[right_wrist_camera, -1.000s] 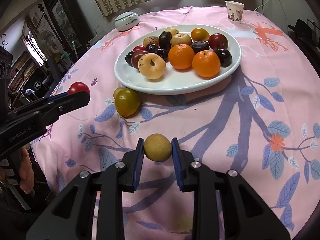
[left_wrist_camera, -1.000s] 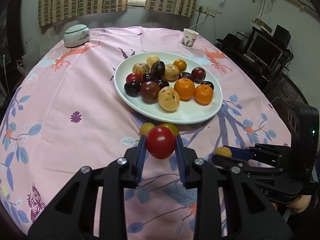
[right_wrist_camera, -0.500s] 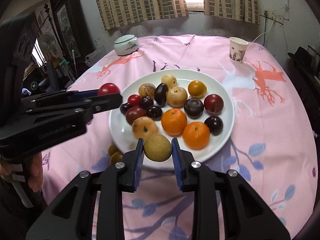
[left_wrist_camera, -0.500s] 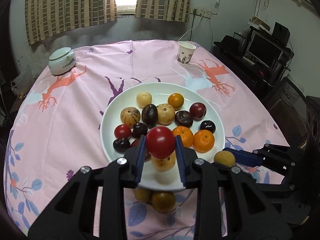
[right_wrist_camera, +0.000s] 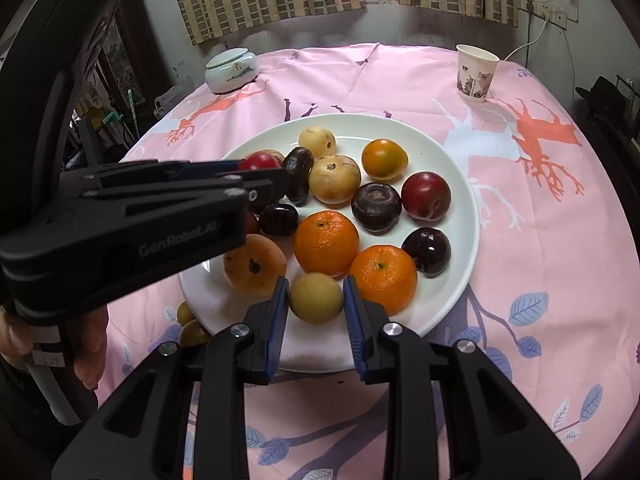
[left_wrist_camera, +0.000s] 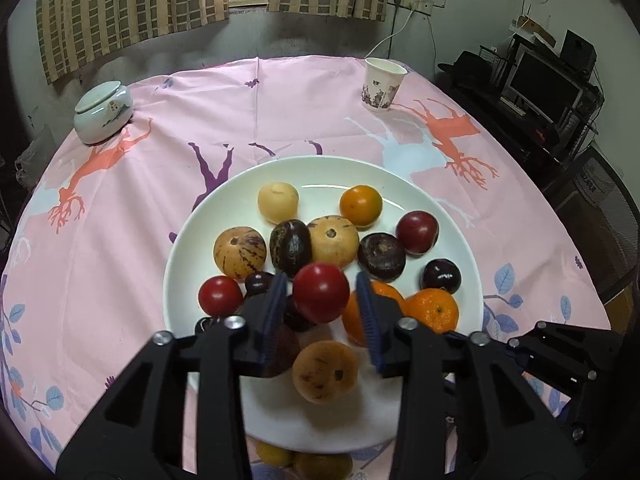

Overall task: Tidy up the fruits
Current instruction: 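Carry the small fruit and tomato onto the white plate and open both tools, then grasp the large olive-green fruit with the right tool while the left tool grasps a small yellow-green fruit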

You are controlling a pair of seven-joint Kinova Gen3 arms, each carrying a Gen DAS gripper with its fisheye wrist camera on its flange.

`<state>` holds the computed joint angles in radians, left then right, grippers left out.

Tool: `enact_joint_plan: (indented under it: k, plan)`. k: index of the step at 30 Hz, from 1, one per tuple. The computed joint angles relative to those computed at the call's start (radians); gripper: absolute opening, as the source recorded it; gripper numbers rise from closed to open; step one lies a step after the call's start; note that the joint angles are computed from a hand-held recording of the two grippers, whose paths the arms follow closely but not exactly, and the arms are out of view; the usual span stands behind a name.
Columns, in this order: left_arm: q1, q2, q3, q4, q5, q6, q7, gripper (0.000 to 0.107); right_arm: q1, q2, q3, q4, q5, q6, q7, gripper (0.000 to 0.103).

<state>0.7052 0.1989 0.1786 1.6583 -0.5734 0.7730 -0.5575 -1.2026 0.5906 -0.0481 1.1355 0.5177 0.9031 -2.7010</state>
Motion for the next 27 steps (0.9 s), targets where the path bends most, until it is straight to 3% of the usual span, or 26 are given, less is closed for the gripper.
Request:
enact_joint_plan:
  k: [1, 3, 8, 10, 16, 22, 27]
  plan:
    - [0.013, -0.001, -0.007, -0.001, -0.029, 0.006, 0.029, 0.065, -0.002, 0.004, 0.003, -0.006, 0.002, 0.008, -0.001, 0.041]
    - [0.02, -0.024, -0.007, 0.012, -0.056, -0.003, 0.057, 0.067, -0.025, 0.011, 0.022, -0.024, 0.02, 0.047, -0.026, 0.069]
    - [0.018, -0.123, 0.028, 0.084, -0.13, -0.002, 0.158, 0.074, -0.061, -0.025, 0.034, 0.024, 0.093, 0.046, -0.103, 0.07]
    - [0.002, -0.173, 0.054, 0.128, -0.14, -0.013, 0.199, 0.084, -0.062, -0.041, 0.023, 0.045, 0.102, 0.044, -0.129, 0.07]
    - [-0.026, -0.293, 0.173, 0.285, -0.197, 0.039, 0.39, 0.085, -0.088, -0.08, -0.01, 0.114, 0.133, 0.052, -0.219, 0.071]
    - [-0.071, -0.374, 0.277, 0.416, -0.132, 0.049, 0.493, 0.085, -0.096, -0.099, -0.065, 0.171, 0.124, -0.008, -0.257, 0.071]
    - [-0.126, -0.455, 0.338, 0.505, -0.083, 0.033, 0.559, 0.085, -0.07, -0.048, -0.101, 0.128, 0.04, -0.062, -0.188, 0.071]
